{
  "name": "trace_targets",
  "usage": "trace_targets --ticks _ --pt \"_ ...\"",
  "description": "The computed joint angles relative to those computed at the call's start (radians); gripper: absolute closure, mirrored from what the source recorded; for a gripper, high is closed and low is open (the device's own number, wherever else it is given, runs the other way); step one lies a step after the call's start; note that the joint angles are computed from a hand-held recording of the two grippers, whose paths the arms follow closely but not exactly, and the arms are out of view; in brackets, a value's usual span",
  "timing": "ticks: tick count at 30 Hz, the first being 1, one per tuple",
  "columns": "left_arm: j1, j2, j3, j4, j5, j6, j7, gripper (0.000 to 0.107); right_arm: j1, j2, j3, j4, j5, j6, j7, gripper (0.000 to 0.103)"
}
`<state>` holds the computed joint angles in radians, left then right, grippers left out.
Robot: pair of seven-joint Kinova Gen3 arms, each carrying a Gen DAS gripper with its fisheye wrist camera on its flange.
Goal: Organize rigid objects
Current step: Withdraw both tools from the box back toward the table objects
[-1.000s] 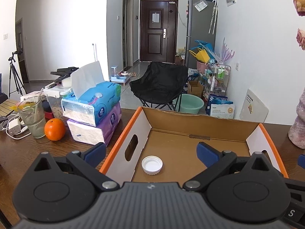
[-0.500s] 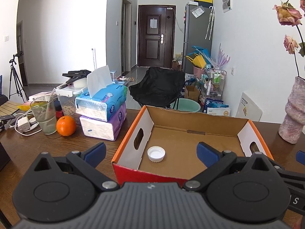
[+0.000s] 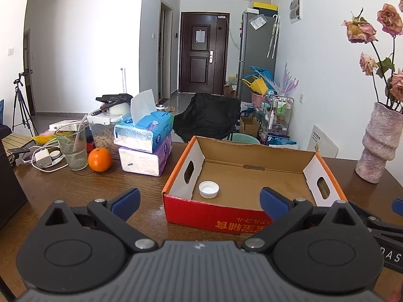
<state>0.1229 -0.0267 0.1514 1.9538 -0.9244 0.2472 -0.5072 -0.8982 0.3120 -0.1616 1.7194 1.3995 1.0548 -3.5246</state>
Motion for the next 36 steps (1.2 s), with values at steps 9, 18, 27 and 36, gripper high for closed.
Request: trace_targets --ticks 9,18,27,36 --pt "-0.065 -0.101 0.034 0.086 0.123 -0.034 -0.130 0.004 -0.064 -0.044 -0.052 0.075 0.009 0.096 -0.062 0.000" --pt "-0.010 -0.205 -0.065 0.179 0.367 -0.054 -0.373 0.004 -0.123 -0.075 -0.113 0.133 -0.014 0.194 -0.108 0.000" --pt "0.008 -0.290 -0.119 0.261 0.502 -0.051 -0.535 0.004 -0.177 -0.094 -0.158 0.182 -0.067 0.252 -0.143 0.000" --pt "0.031 -0.342 -0.175 0.318 0.617 -0.049 -0.690 0.004 -0.220 -0.094 -0.184 0.211 -0.125 0.292 -0.170 0.000"
